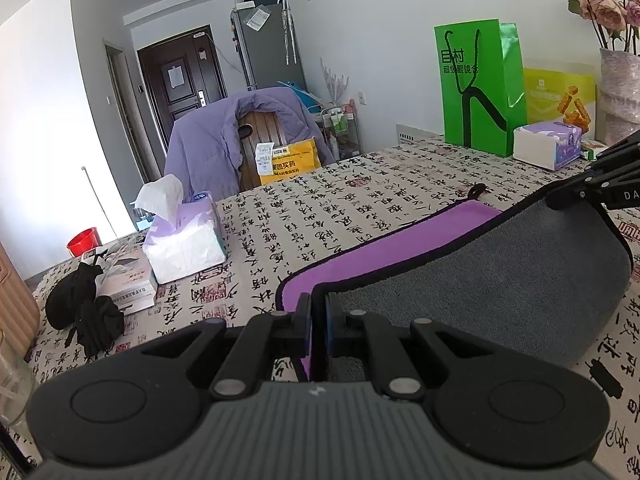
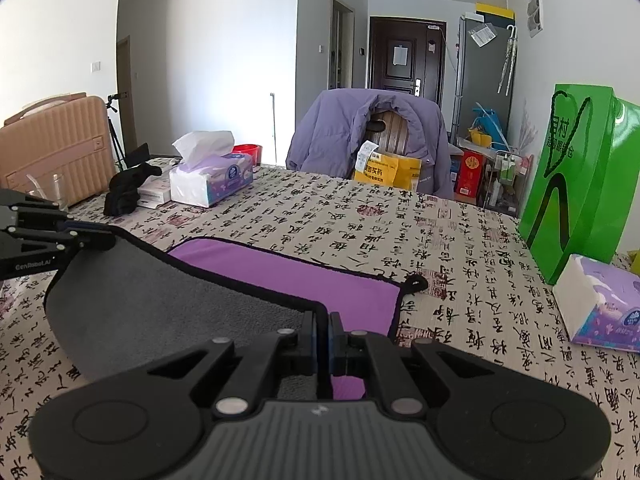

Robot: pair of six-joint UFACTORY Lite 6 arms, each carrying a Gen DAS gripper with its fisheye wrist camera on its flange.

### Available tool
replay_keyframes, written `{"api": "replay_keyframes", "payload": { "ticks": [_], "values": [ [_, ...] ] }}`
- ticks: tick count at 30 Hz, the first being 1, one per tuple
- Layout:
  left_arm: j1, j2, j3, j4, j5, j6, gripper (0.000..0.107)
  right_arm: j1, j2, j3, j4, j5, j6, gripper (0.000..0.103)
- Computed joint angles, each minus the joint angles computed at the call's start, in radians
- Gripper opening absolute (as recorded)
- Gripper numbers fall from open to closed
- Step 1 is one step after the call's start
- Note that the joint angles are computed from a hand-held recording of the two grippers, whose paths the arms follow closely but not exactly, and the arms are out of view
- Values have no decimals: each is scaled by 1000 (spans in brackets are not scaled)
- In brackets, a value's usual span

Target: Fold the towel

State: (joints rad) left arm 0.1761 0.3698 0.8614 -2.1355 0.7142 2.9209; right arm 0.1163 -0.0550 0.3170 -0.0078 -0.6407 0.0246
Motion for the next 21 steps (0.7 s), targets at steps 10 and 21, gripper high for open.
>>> {"api": "replay_keyframes", "payload": {
  "ticks": [10,21],
  "values": [
    [-27,38,55,-23,-15,3,8,-28,51,46,-37,-2,6,5],
    [-60,90,116,-68,-28,18,8,-63,90,92,-81,0,17,5]
  ]
}}
